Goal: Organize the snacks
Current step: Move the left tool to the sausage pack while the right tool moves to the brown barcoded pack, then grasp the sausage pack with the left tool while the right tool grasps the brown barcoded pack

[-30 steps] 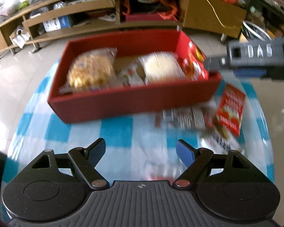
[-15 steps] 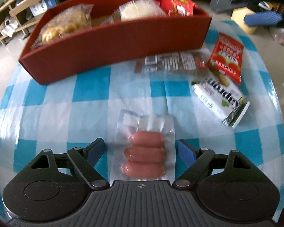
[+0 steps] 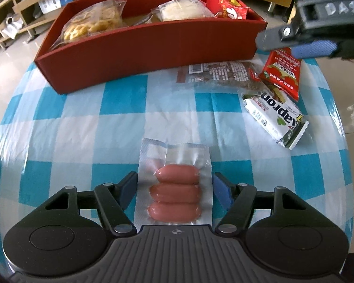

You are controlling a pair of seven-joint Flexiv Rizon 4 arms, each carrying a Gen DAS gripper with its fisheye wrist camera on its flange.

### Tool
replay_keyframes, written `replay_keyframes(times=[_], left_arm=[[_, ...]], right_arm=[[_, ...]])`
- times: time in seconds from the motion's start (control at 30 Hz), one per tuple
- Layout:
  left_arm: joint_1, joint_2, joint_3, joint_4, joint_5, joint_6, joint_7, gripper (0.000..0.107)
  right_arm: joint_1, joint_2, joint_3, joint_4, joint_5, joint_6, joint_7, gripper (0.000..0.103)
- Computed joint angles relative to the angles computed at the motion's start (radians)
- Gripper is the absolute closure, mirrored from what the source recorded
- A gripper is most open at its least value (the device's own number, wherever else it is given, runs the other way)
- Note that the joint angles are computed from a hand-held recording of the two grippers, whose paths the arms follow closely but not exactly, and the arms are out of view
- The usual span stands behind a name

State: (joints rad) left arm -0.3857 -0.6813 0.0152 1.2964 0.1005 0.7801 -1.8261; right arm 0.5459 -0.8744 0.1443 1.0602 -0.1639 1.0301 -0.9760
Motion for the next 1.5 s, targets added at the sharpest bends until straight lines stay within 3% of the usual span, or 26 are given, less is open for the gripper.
replay_keyframes(times=[0.3,0.4,0.47,0.67,0.73,0.8,0.87,1.1,1.2,1.37,1.5], left_arm=[[0.043,0.033,-0.025,0.064,-0.055,0.031,0.037,0.032],[0.047,0.039,-0.026,0.076,-0.064,0.036,0.048,0.032],[0.052,0.047,-0.027,0.086,-0.07,0.036,0.055,0.032],[0.074,0.087,-0.025,0.149,-0.09,0.056,0.063,0.032],[0.08,0.096,-0.024,0.167,-0.094,0.065,0.06,0.032],[0.079,0.098,-0.019,0.17,-0.091,0.067,0.048,0.032],[0.077,0.095,-0.019,0.163,-0.089,0.063,0.039,0.032],[0.076,0.093,-0.023,0.162,-0.076,0.067,0.05,0.032],[0.089,0.096,-0.033,0.176,-0.097,0.08,0.065,0.032],[0.093,0.111,-0.028,0.197,-0.104,0.078,0.067,0.032],[0.086,0.115,-0.011,0.203,-0.086,0.077,0.045,0.032]], right_arm=[[-0.004,-0.15,0.055,-0.219,0.056,-0.102,-0.117,0.04],[0.012,-0.189,0.054,-0.29,0.072,-0.149,-0.162,0.027],[0.015,-0.191,0.059,-0.307,0.096,-0.168,-0.176,0.026],[-0.069,-0.148,0.241,-0.303,0.348,-0.268,-0.321,0.026],[-0.048,-0.115,0.197,-0.259,0.356,-0.24,-0.323,0.026],[0.028,-0.097,0.067,-0.23,0.249,-0.215,-0.275,0.026],[0.077,-0.117,-0.012,-0.244,0.139,-0.199,-0.257,0.026],[0.08,-0.327,0.024,-0.603,0.08,-0.434,-0.288,0.023],[0.076,-0.325,0.026,-0.614,0.154,-0.448,-0.287,0.021],[0.045,-0.272,0.099,-0.555,0.289,-0.476,-0.34,0.021],[0.086,-0.225,0.017,-0.472,0.237,-0.426,-0.292,0.022]])
